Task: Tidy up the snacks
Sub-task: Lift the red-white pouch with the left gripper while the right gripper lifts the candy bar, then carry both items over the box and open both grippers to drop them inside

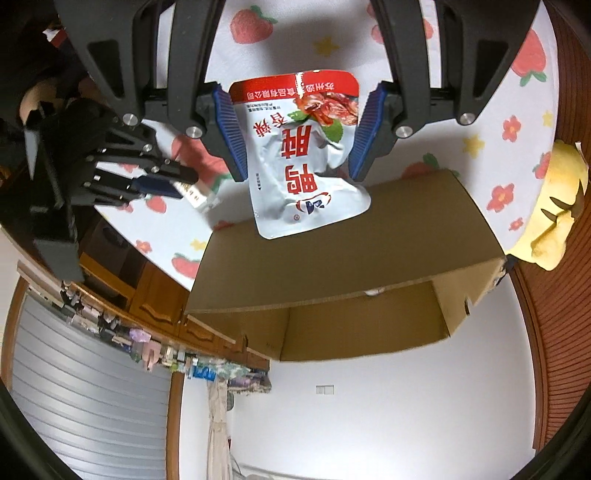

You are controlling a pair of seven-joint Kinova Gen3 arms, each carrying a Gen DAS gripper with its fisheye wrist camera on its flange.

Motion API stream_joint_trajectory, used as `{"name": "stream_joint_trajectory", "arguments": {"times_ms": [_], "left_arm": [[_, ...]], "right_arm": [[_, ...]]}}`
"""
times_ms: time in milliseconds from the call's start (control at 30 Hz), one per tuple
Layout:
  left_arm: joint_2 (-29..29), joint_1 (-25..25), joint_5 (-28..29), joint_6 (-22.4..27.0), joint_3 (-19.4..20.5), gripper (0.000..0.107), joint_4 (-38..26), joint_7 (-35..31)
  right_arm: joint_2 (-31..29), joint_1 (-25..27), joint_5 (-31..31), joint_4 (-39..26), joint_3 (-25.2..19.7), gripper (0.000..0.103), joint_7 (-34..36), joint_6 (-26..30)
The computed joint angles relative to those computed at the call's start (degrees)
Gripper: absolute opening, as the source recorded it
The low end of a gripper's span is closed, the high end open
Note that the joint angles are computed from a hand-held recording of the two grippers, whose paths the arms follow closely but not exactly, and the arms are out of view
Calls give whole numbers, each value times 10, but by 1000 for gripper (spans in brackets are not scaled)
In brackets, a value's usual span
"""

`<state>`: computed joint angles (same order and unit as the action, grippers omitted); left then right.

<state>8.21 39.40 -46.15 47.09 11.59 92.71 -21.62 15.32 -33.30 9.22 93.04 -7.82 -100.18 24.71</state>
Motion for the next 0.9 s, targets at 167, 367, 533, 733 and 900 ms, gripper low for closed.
{"name": "stream_joint_trajectory", "arguments": {"times_ms": [167,367,533,733,900], "left_arm": [[-3,2,-10,7,4,55,-16,-8],[-8,-1,-26,10,1,55,-24,-12],[-7,-12,-28,10,-3,55,-36,-20],[2,-26,-28,3,-14,55,-60,-33],[18,-39,-17,7,-28,55,-95,-67]], "right_arm": [[-4,5,-8,3,-3,20,3,-3],[-21,18,-29,5,-11,20,14,-27],[-34,35,-51,-18,-29,20,51,-36],[-19,44,-82,-81,-40,20,106,-18],[7,42,-100,-140,-42,20,139,4]]}}
